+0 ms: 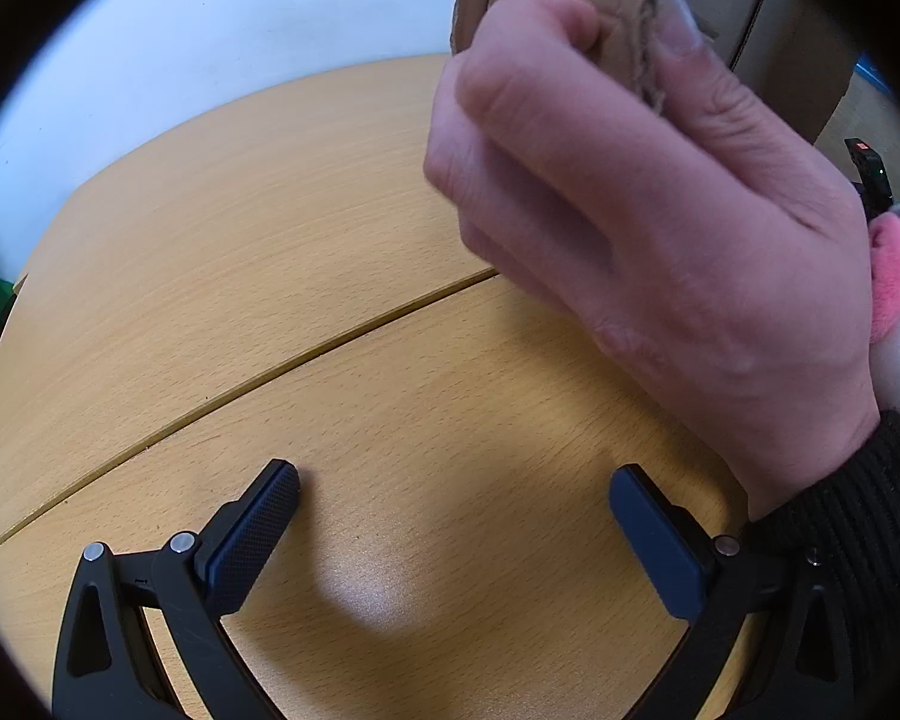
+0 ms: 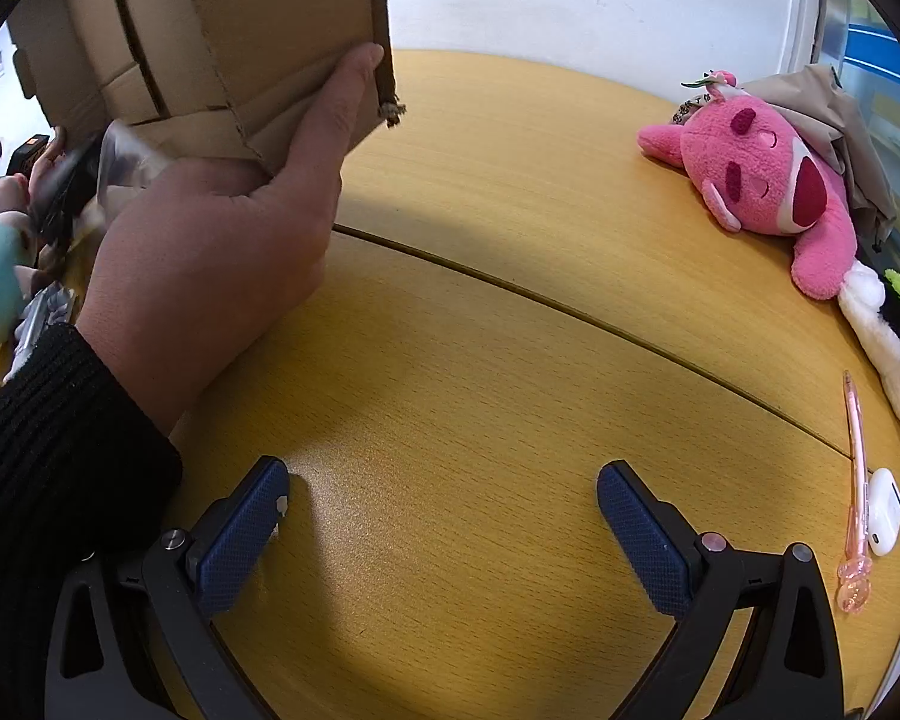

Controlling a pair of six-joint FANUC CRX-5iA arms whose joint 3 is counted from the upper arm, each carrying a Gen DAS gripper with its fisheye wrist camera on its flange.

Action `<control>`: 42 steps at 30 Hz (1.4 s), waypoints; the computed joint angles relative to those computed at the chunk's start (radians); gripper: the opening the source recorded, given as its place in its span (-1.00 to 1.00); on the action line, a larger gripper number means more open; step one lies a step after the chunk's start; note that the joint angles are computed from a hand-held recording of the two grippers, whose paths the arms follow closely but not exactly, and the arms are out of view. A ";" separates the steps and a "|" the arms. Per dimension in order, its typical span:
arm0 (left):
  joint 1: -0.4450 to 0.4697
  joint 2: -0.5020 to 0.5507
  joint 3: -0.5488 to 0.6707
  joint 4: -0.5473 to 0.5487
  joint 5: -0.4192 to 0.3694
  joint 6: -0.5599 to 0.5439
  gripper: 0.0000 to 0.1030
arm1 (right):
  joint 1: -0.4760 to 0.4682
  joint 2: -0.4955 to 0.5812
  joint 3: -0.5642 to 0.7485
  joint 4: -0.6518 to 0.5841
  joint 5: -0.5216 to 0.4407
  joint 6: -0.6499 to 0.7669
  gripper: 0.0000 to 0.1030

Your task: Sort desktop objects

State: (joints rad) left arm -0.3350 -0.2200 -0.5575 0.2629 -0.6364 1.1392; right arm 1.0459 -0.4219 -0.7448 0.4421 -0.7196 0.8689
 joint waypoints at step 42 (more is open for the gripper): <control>-0.007 0.000 0.006 -0.012 -0.004 0.018 1.00 | 0.009 -0.013 -0.009 0.001 -0.002 -0.002 1.00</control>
State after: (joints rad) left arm -0.3423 -0.2199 -0.5518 0.2511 -0.6400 1.1574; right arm 1.0544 -0.4349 -0.7539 0.4433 -0.7220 0.8664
